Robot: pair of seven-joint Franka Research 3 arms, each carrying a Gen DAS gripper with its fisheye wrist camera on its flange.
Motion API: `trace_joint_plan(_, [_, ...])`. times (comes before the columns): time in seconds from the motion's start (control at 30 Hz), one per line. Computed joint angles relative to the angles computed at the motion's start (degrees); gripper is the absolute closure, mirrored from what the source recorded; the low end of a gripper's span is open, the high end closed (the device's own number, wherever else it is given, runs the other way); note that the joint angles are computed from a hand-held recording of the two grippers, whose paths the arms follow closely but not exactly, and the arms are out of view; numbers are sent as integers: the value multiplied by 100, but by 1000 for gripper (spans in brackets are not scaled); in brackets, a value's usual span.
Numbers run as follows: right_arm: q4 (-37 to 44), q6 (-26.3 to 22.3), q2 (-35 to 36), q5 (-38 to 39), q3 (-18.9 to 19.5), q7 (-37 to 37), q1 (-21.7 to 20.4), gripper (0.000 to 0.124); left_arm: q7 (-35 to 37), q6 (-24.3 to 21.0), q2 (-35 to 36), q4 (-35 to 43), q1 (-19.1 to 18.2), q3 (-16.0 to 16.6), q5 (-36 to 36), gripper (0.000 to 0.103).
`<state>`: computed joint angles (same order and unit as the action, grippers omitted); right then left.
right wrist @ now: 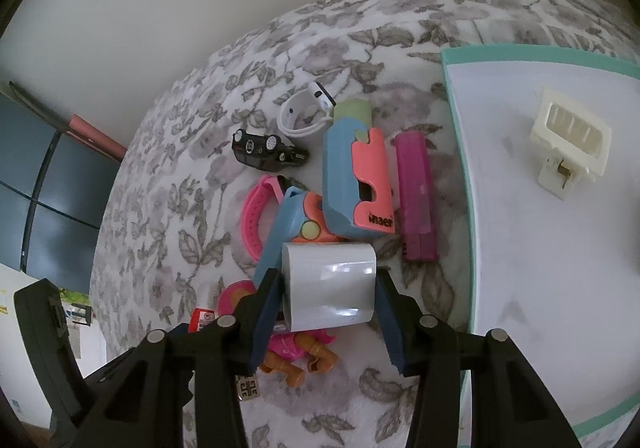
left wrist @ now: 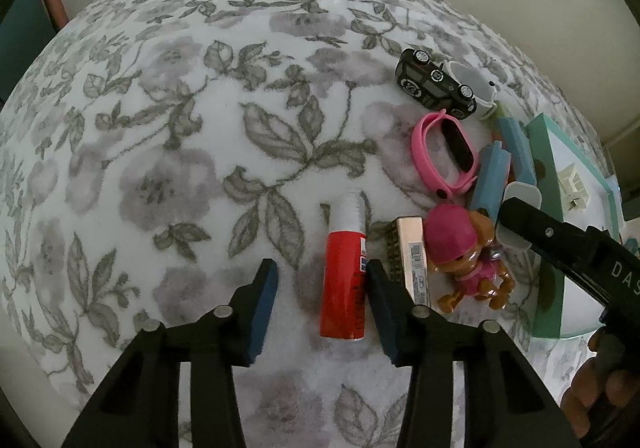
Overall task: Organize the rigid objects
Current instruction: 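Grasp the red glue bottle with the left gripper while the right grasps the white cube charger, then carry both items over the tray and open both grippers to release them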
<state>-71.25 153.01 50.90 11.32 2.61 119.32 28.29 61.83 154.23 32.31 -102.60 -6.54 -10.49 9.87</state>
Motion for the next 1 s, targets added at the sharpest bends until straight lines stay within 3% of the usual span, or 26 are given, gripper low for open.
trace_joint_plan(0.13, [-8, 7, -4, -24, -22, 2, 15, 75, -15, 118, -24, -72, 42, -45, -58, 82])
trace_joint_plan(0.43, [-191, 119, -117, 7, -25, 65, 12, 75, -135, 90, -47, -83, -41, 35, 25, 82])
trace_joint_plan(0.73, [-1096, 909, -691, 249, 46, 44, -69, 75, -299, -18, -149, -95, -70, 69, 88, 82])
trace_joint_plan(1.0, [-1694, 1394, -1130, 143, -176, 196, 64, 75, -438, -74, -347, 38, -212, 131, 341, 82])
